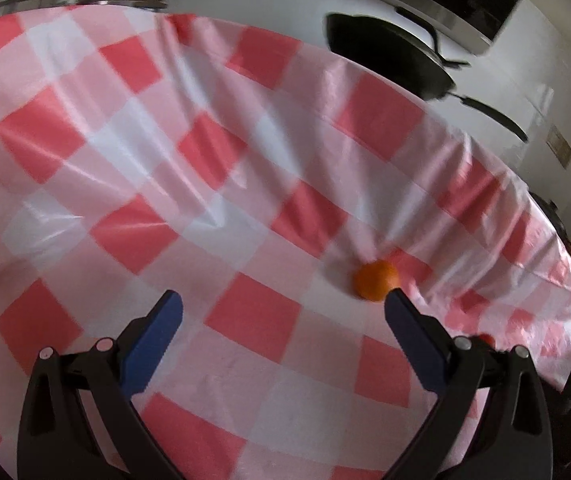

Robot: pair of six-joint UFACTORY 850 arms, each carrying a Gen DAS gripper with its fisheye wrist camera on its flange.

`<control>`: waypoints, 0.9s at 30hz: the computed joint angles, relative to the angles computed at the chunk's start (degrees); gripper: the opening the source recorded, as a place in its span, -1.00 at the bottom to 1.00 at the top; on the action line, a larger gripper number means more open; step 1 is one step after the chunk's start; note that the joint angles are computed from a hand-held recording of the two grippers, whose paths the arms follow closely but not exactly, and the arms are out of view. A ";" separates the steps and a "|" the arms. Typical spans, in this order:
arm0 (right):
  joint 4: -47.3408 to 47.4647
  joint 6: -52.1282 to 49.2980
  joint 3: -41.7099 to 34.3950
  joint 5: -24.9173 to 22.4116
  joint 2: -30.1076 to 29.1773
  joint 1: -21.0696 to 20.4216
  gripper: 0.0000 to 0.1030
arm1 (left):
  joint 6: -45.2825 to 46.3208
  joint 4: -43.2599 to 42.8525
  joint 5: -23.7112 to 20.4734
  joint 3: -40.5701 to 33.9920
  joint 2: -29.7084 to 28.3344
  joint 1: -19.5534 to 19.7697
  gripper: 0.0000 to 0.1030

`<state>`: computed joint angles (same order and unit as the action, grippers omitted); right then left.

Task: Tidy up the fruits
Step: 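Grasp a red tomato with the right tool while the left grasps an orange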

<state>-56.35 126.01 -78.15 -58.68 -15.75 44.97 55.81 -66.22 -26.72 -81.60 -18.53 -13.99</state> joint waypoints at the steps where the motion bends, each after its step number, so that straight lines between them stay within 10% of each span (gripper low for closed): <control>1: -1.45 2.40 1.51 1.13 0.99 0.05 -0.22 | 1.50 -0.59 -0.60 -0.01 -0.04 -0.37 0.96; 14: -5.38 14.71 5.91 -2.18 4.40 1.37 -0.22 | -13.93 24.50 -7.48 -17.44 -11.69 -7.77 0.90; 21: -5.60 13.84 4.80 -1.51 3.14 0.84 -0.22 | -24.02 38.51 -11.21 -26.29 -17.70 -10.62 0.31; 24: -5.51 13.10 4.63 -1.70 2.98 0.97 -0.22 | -23.52 40.37 -10.27 -25.94 -17.43 -10.95 -0.30; 27: -5.84 13.76 5.20 -1.87 3.39 1.29 -0.22 | -20.71 37.59 -8.30 -23.90 -15.95 -10.57 -0.30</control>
<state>-62.19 139.77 -72.95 -60.55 -12.36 46.26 35.10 -28.63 -35.02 -105.50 -34.47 -24.56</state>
